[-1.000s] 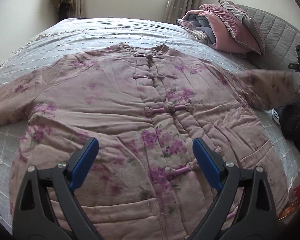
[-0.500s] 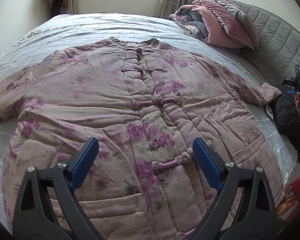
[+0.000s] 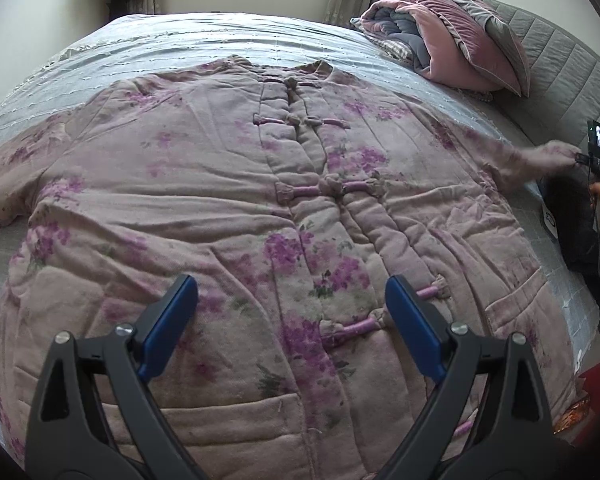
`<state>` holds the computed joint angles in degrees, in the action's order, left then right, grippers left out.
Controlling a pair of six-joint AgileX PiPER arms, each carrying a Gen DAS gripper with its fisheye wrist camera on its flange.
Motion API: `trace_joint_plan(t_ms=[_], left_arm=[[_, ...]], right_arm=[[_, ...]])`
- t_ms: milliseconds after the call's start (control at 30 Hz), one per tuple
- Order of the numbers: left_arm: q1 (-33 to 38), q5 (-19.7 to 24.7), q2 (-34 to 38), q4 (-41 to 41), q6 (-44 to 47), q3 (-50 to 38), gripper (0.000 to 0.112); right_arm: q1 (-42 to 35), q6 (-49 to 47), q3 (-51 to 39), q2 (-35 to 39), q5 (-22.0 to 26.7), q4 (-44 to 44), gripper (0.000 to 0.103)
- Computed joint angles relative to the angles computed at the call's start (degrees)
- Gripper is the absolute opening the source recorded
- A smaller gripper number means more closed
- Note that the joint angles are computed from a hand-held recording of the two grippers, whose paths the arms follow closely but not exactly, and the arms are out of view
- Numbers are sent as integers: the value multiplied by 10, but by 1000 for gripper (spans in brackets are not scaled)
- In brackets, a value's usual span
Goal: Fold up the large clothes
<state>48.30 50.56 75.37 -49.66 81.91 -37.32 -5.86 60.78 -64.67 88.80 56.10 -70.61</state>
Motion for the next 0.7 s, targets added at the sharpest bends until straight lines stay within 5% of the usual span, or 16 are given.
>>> trace_joint_plan(t_ms=[100,233,300,367,467,600,700], left_arm=[[-10,-4,2,5,-4,1,95],[-16,-2,13,13,-5,-2,95],[-14,0,13,16,1,-4,95],[-9,8,14,16,4,-11,95],[-14,13,16,15,-2,-26,95],[-24,14,26,0,-25,-44,95],[-13,16,38,-24,-14,-43,95]], right_arm=[[-52,-12,10,62,-4,33,11],[14,58,52,73,50,-43,23],[23,65,48,45,48,-28,64],[38,73,52,5,34,-23,79],[109,80,25,-21,30,-13,79],[208,73,11,-34,-82,80,79],[276,40,-32,36,-168,165,79]])
